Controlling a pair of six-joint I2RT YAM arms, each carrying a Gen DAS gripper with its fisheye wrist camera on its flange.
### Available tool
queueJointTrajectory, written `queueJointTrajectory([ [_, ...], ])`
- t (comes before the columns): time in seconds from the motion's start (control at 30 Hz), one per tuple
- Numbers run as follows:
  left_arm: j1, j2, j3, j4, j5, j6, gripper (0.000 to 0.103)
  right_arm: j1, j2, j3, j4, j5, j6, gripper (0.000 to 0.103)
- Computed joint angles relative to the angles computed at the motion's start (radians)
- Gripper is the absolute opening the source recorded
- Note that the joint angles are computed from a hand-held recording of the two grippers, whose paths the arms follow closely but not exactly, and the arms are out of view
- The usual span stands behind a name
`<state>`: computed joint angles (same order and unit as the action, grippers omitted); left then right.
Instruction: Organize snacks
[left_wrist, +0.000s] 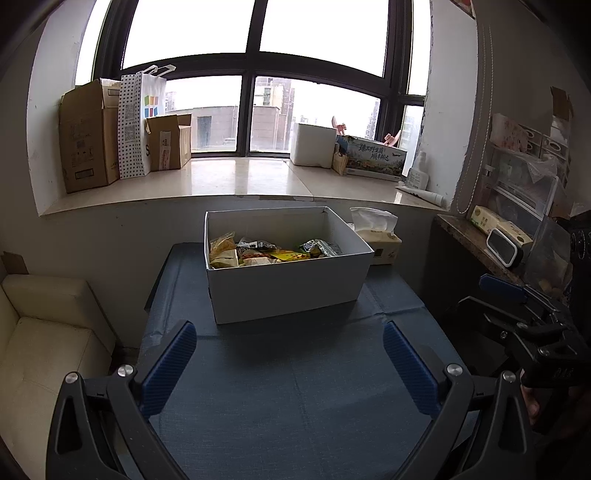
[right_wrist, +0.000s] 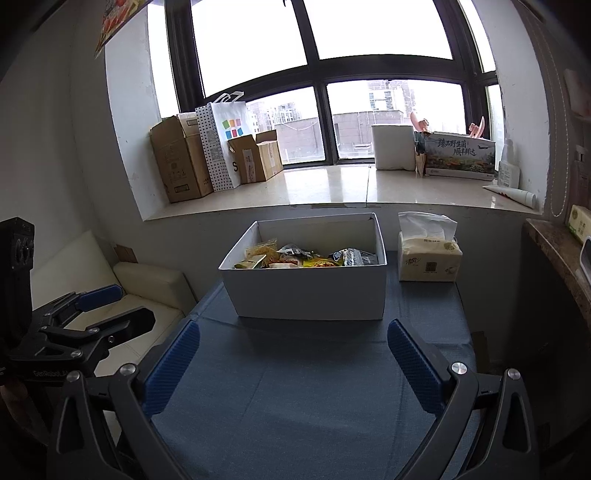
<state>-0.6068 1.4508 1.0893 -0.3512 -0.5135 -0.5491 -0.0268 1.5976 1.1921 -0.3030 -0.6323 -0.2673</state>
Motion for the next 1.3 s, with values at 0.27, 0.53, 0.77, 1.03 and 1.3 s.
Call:
queueJointTrajectory([
  [0.27,0.004,0.0,0.005,0.003,0.024,-0.002,0.103,0.003,0.001,-0.002,-0.003,-0.005,-0.003,0.103],
  [0.53,0.005,0.004,0.011,0.0,0.029,-0.002,0.103,0.004,0.001,-0.005,-0.005,-0.006,-0.011,0.103],
  [0.77,0.014,0.007,0.009,0.006,0.049,0.001,0.103,0.005,0.004,-0.006,-0.004,-0.002,-0.006,0.103],
  [1.03,0.008,0.005,0.004,0.013,0.045,0.0,0.103,-0.001,0.002,-0.008,-0.006,-0.003,0.001,0.103],
  [1.3,0.004,-0.006,-0.004,0.026,0.053,0.009,0.103,0.001,-0.005,-0.016,-0.008,-0.002,0.004,0.103],
])
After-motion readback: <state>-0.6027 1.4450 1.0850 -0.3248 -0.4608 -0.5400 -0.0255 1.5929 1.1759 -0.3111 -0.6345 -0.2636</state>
